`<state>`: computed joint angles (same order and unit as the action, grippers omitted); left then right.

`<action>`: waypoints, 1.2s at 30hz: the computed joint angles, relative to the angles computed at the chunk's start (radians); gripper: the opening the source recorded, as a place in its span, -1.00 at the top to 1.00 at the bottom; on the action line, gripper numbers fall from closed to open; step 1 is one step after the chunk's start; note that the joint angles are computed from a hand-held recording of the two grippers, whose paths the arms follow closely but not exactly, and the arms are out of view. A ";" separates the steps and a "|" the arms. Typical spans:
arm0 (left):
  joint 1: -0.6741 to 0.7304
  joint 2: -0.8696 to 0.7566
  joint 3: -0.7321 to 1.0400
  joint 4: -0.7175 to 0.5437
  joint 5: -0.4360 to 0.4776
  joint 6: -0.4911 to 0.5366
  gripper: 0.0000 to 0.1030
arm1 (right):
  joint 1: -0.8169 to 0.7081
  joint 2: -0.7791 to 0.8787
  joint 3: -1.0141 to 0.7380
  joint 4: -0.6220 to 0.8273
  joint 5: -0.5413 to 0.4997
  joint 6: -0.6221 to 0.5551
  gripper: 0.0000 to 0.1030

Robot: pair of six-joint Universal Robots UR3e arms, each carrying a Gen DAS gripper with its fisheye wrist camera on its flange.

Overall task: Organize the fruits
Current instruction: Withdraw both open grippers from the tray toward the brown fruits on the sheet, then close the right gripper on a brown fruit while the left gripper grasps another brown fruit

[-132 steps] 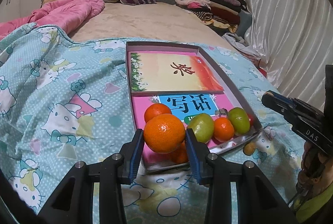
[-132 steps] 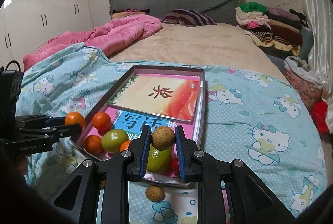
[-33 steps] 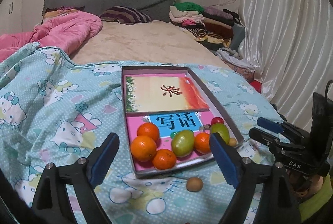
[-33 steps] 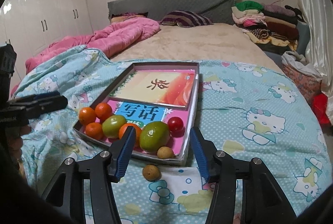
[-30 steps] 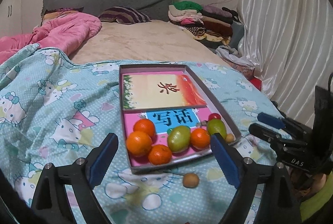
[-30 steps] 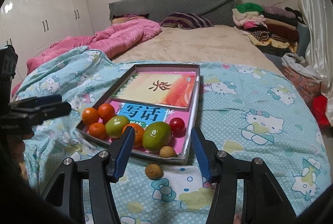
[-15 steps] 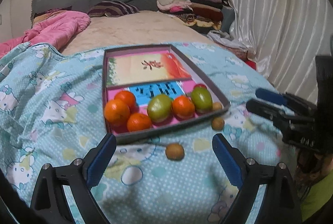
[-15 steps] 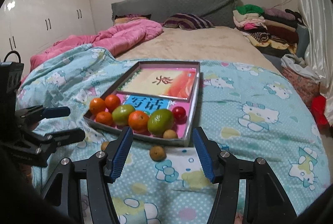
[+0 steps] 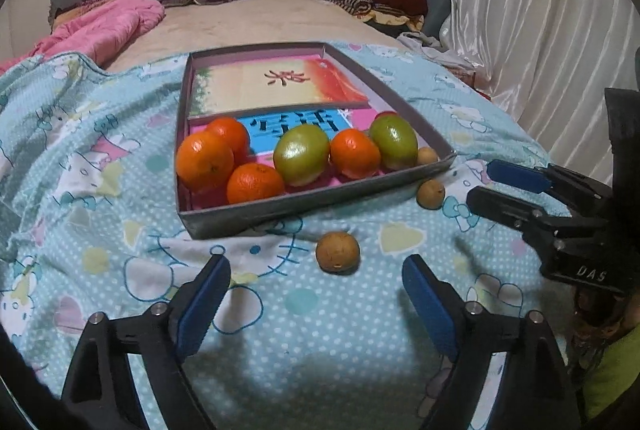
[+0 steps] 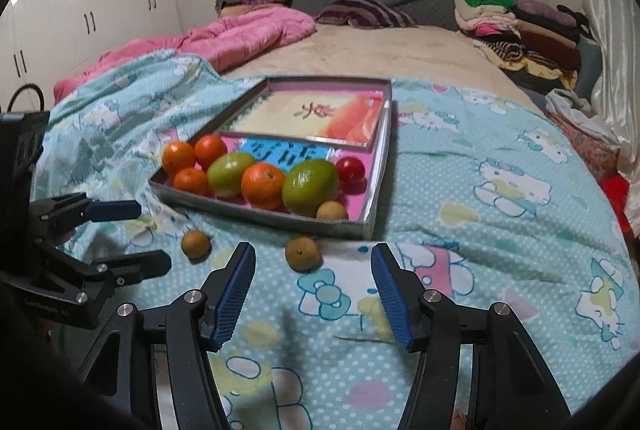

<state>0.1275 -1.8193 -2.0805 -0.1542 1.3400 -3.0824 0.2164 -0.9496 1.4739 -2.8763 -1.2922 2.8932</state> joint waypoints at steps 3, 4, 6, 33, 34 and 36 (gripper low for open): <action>0.001 -0.013 0.002 0.002 -0.010 0.000 -0.57 | 0.002 0.024 -0.025 0.029 0.006 -0.018 -0.20; -0.001 -0.019 0.005 0.003 -0.010 -0.003 -0.54 | 0.003 0.032 -0.032 0.037 0.008 -0.025 -0.19; -0.002 -0.025 0.009 -0.001 -0.012 -0.005 -0.47 | 0.007 0.052 -0.057 0.059 -0.003 -0.031 -0.01; -0.020 -0.076 0.096 -0.054 -0.041 0.008 0.47 | 0.007 0.058 -0.088 0.055 0.071 -0.029 0.54; -0.014 -0.056 0.087 -0.058 -0.054 0.009 0.47 | 0.003 0.049 -0.077 0.043 0.082 -0.027 0.54; -0.005 -0.021 0.072 -0.060 -0.072 0.006 0.47 | -0.001 0.035 -0.066 0.029 0.086 -0.023 0.54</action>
